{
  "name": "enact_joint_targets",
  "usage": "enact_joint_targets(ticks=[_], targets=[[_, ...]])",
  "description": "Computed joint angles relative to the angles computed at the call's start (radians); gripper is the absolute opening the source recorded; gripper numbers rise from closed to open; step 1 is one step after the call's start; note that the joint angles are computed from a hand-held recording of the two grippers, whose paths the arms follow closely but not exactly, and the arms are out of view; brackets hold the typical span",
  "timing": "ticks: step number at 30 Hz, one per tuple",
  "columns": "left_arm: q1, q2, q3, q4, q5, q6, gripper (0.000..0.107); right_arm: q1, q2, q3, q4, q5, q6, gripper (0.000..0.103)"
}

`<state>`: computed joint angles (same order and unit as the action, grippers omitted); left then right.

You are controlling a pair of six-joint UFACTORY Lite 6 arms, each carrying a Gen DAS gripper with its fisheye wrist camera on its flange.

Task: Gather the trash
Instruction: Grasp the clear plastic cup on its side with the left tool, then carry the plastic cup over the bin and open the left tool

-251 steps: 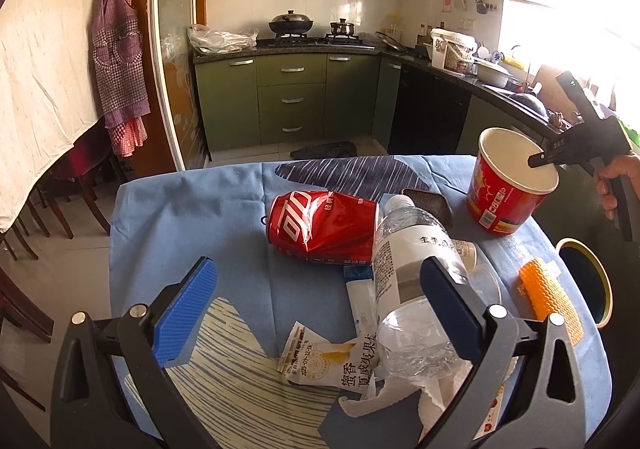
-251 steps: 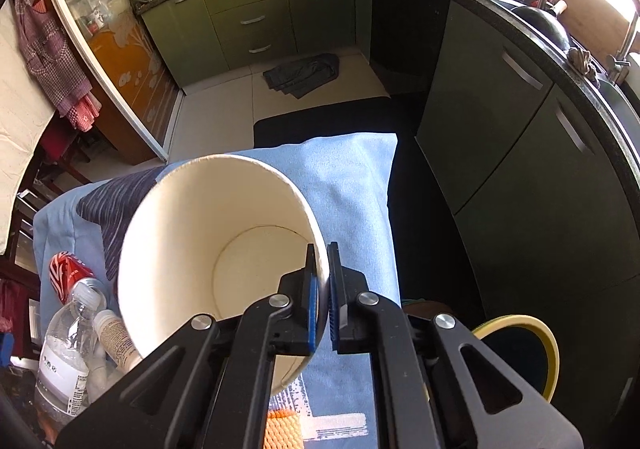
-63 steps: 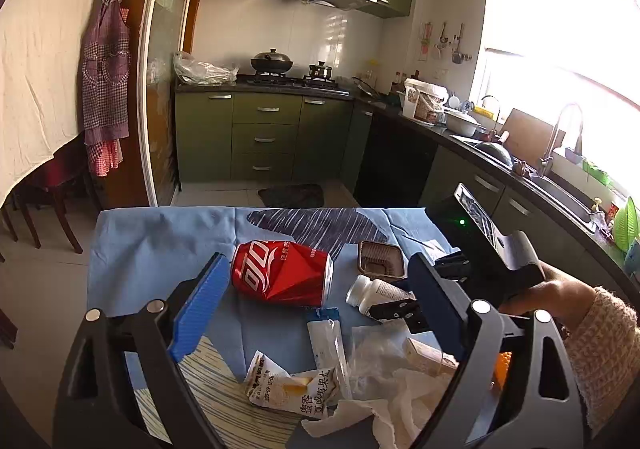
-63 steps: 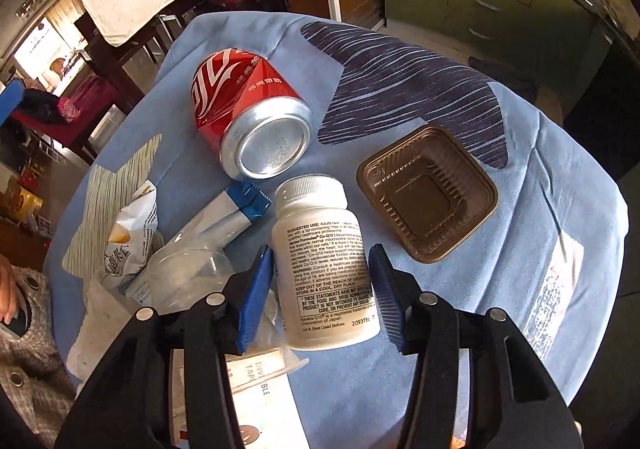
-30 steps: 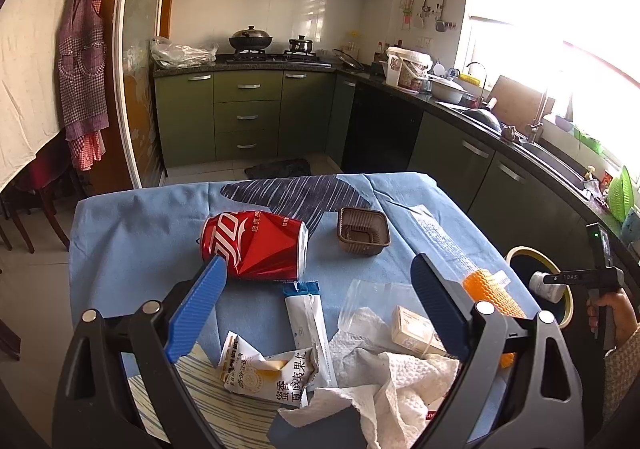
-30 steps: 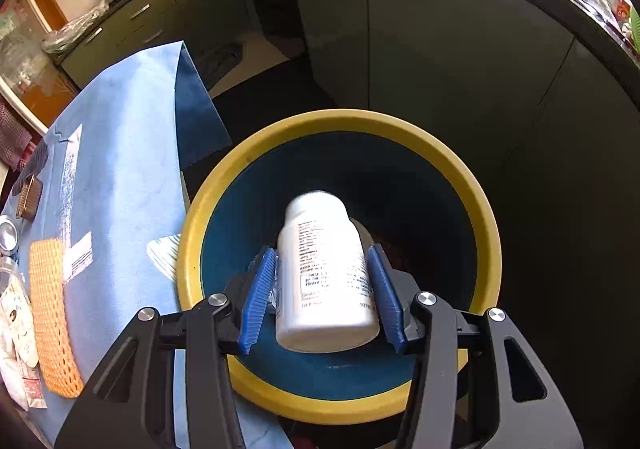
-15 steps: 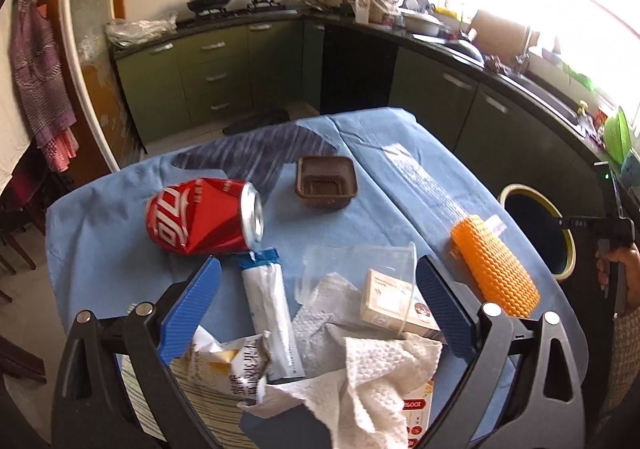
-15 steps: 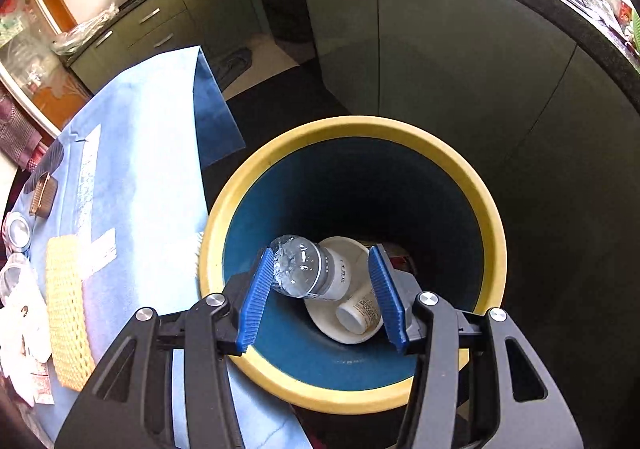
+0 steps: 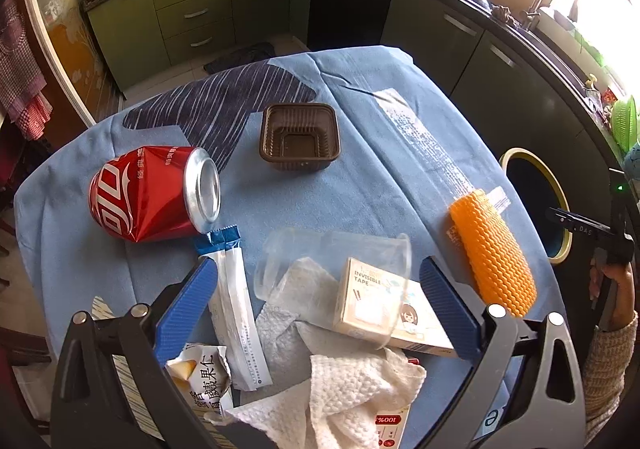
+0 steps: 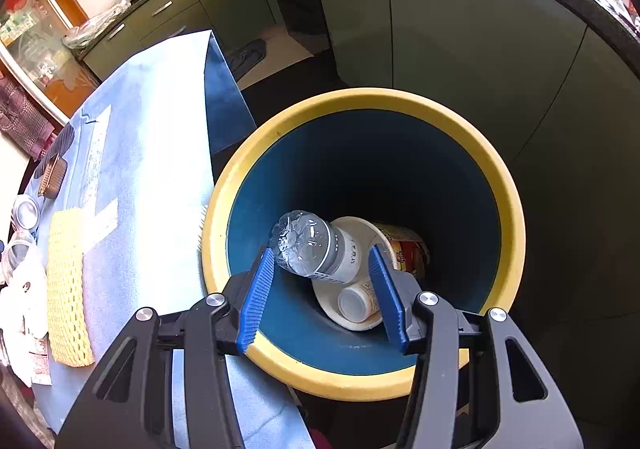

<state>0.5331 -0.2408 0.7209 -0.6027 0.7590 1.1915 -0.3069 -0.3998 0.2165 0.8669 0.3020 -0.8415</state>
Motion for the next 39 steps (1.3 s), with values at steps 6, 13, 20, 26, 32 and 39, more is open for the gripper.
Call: enact_joint_targets(ticks=[6,13,20,26,32,39], targets=[[-0.028,0.017,0.0,0.017,0.002,-0.009,0.096,0.047,0.051,0.007,0.107,-0.033,-0.08,0.05],[-0.052,0.108,0.038,0.073,-0.047,-0.072,0.096,0.049,0.03,0.006,0.04,-0.023,-0.016,0.05],[-0.026,0.187,0.09,0.041,0.028,-0.034,0.081,0.067,0.047,0.009,0.064,-0.032,-0.034,0.05],[-0.01,0.099,0.055,0.027,0.005,-0.007,0.08,0.083,0.063,0.015,0.092,-0.042,-0.054,0.05],[-0.001,-0.115,-0.019,0.001,-0.096,0.048,0.08,0.116,0.031,0.005,-0.001,-0.059,0.058,0.05],[0.013,-0.234,-0.012,-0.001,-0.039,0.048,0.08,0.075,-0.075,-0.021,-0.044,-0.003,0.094,0.05]])
